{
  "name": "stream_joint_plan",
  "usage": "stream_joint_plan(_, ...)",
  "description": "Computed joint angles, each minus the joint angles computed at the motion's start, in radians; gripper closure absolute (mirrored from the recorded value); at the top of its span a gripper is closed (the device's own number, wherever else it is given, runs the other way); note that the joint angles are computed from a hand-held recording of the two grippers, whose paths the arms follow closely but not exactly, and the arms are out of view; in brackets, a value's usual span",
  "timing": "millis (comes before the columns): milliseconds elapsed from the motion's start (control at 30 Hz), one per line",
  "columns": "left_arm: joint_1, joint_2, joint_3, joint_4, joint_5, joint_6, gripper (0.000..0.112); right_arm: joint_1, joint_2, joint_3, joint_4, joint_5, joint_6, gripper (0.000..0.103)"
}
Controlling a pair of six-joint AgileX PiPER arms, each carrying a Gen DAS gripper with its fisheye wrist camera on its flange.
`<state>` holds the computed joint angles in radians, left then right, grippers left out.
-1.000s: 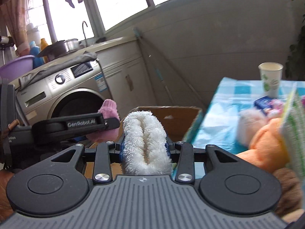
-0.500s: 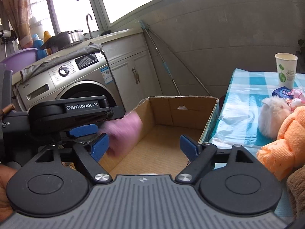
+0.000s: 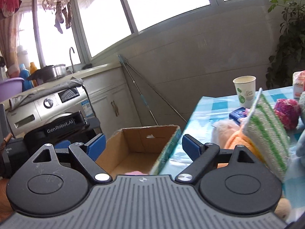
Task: Organize soft objects
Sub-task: 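Open the left tool over the box to drop the sock while the right tool drops the slipper, then grasp the green-striped sponge with the left tool while the right tool grasps the brown teddy bear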
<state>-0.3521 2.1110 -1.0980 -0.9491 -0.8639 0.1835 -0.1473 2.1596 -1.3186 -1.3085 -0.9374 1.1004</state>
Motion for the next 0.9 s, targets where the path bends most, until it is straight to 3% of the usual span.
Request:
stream_joint_plan(267,-0.038,0.007,-0.024,0.060,0.034,0.047,0.010,-0.005,-0.063,0.012,-0.007,0.203,0.009,0.000)
stream_joint_plan(367,-0.057,0.015,-0.042,0.047,0.041,0.087,0.010,-0.007,-0.086,0.028,0.053,0.288,-0.061,0.000)
stream_joint_plan(533,-0.072,0.028,-0.080,0.027,0.080,0.133,0.010,-0.043,-0.112,0.072,0.224,0.301,-0.239,0.000)
stream_joint_plan(667,-0.088,0.035,-0.089,0.049,0.082,0.136,0.010,-0.063,-0.130,0.056,0.219,0.367,-0.251,0.000)
stream_joint_plan(800,-0.099,0.037,-0.094,0.092,0.093,0.098,0.010,-0.103,-0.142,0.087,0.292,0.326,-0.366,0.000)
stream_joint_plan(900,-0.108,0.041,-0.106,0.116,0.103,0.086,0.010,-0.172,-0.117,0.060,0.191,0.225,-0.261,0.000)
